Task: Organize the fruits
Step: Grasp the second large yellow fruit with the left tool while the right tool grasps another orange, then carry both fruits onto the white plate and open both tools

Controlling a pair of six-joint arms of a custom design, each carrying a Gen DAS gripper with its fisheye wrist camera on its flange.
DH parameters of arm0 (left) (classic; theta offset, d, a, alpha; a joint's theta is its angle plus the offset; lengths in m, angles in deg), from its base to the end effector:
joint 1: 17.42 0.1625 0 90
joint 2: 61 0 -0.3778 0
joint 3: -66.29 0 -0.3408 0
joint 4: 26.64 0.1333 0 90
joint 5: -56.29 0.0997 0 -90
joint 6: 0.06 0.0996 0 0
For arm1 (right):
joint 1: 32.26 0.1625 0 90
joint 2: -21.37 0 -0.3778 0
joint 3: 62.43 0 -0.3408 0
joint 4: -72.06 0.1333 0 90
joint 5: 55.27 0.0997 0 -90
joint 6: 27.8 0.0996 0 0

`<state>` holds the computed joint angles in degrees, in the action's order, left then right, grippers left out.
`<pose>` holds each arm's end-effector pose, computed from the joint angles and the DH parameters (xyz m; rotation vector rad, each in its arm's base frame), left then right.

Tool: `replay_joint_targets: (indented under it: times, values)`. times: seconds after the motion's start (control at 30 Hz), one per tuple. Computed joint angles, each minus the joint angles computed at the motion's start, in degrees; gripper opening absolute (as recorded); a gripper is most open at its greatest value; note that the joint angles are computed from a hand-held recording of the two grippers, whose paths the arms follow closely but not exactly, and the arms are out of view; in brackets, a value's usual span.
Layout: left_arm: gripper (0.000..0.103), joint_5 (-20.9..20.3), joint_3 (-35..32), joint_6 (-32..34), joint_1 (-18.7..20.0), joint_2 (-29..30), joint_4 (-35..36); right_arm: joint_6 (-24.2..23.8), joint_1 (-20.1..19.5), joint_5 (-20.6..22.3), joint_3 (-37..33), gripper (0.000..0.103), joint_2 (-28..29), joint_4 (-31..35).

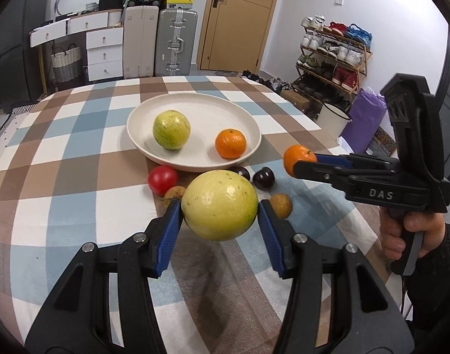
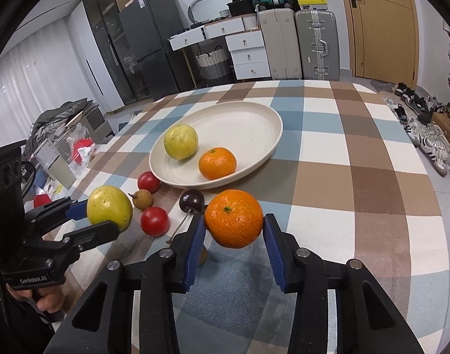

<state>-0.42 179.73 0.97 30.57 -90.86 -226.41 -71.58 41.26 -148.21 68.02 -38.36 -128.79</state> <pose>-0.1896 -0.4913 -0.0188 0.7944 2.5131 -0.8481 -0.0028 -0.4615 0.1553 0.5978 -2.5661 0.7984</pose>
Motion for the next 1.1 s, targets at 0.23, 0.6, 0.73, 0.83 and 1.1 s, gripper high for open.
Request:
replay_joint_targets:
  times: [0.23, 0.6, 0.73, 0.83, 1.1]
  values:
    - [0.05, 2.2, -0.8, 1.4, 0.1, -0.8, -1.3, 0.1, 0.9, 1.6, 0.7, 0.041, -1.8, 0.2]
    - [0.05, 3.8, -5.5, 5.0, 0.8, -0.3, -0.8, 0.9, 3.9, 2.2, -1.2, 0.041, -2.7, 1.2]
    - [0.05, 3.6, -8.0, 6.0, 1.6, 0.3, 0.0, 1.3, 4.6, 2.2, -2.7, 0.041, -2.6, 2.3]
    - [0.05, 3.9, -9.9, 6.6, 2.3, 0.9, 1.0, 1.8, 4.7, 2.4, -3.9, 0.041, -2.2, 2.9]
    - [0.05, 4.2, -15.0, 7.2, 4.7, 2.8, 4.6, 3.4, 5.2, 2.1, -7.8, 0.041, -0.6, 5.4]
